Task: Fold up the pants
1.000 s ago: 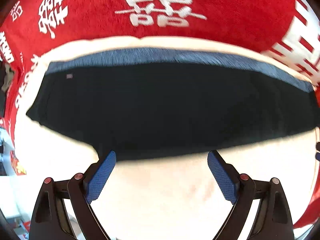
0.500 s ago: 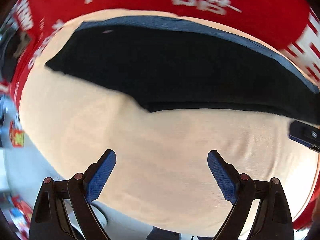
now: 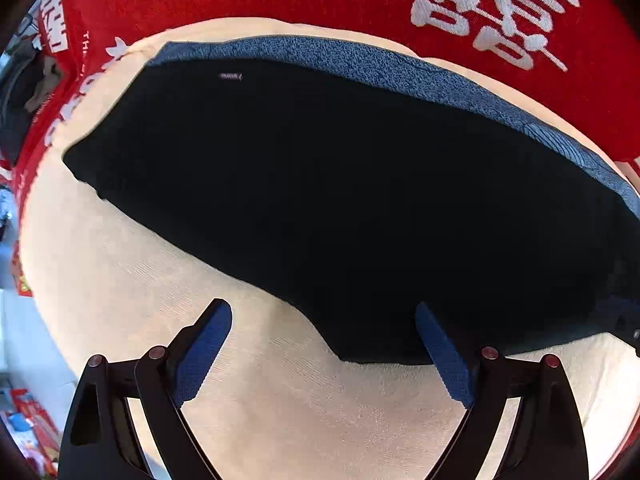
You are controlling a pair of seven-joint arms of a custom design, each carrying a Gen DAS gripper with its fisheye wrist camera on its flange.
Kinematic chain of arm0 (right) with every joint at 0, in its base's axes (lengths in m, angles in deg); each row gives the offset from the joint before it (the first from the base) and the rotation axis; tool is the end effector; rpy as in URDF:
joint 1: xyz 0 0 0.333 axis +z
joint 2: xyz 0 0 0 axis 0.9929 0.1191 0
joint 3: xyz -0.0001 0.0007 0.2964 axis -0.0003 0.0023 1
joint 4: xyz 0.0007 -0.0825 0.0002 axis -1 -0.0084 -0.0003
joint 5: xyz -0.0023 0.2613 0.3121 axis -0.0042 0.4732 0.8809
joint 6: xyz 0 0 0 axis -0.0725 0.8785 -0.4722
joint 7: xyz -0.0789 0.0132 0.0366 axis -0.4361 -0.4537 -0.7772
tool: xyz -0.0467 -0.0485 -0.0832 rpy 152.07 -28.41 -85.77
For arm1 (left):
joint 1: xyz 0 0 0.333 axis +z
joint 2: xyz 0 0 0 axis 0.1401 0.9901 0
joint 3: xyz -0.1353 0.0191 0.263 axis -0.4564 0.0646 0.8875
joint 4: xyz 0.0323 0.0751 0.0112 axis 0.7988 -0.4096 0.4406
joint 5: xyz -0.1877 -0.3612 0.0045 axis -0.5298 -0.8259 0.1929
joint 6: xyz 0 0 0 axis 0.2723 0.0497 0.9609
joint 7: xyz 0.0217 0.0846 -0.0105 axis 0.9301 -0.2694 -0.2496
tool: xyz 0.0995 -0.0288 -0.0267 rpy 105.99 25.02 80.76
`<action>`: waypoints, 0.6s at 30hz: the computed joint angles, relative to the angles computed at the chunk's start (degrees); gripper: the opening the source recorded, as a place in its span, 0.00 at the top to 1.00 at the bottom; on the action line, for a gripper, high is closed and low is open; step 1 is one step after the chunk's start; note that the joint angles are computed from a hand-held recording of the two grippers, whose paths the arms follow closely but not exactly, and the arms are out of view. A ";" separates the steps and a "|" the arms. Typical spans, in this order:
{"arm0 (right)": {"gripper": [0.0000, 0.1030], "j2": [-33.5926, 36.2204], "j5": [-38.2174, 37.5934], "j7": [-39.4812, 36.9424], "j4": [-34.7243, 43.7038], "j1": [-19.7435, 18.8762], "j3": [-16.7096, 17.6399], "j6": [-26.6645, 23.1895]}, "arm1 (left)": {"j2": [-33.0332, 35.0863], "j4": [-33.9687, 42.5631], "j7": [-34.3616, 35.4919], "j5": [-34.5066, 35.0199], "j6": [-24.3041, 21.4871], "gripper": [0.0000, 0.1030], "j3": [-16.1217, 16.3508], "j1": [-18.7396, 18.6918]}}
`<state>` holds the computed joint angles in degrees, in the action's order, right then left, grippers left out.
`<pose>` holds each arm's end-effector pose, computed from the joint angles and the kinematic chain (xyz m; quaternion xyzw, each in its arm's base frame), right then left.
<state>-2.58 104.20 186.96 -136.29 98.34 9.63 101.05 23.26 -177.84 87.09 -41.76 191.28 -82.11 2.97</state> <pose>0.5624 0.1986 0.5409 -0.7048 0.6703 0.0184 0.2315 0.5640 -0.1370 0.5330 -0.7200 0.6763 -0.0774 0.1353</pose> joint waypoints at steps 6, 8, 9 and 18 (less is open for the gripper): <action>0.55 -4.07 0.10 -0.57 -4.97 0.37 -0.14 -0.52 | -1.57 -0.85 1.04 -0.09 -0.94 0.09 -0.13 -0.01; 0.55 -6.18 1.87 -0.12 -7.15 0.29 -0.58 -0.87 | -2.82 -1.52 1.81 0.26 -1.43 0.09 -0.31 -0.22; 0.55 -7.18 2.38 -0.12 -8.14 0.25 -0.78 -1.05 | -3.40 -1.78 2.04 0.14 -1.97 0.09 -0.33 -0.27; 0.50 -13.55 0.81 1.92 -13.69 -1.91 -2.33 0.35 | -6.21 -1.57 0.36 -0.60 -5.23 0.09 -1.43 -1.03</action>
<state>-16.13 105.01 188.88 -149.99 96.42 7.30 101.40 17.05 -179.41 87.45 -42.36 186.05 -83.54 1.93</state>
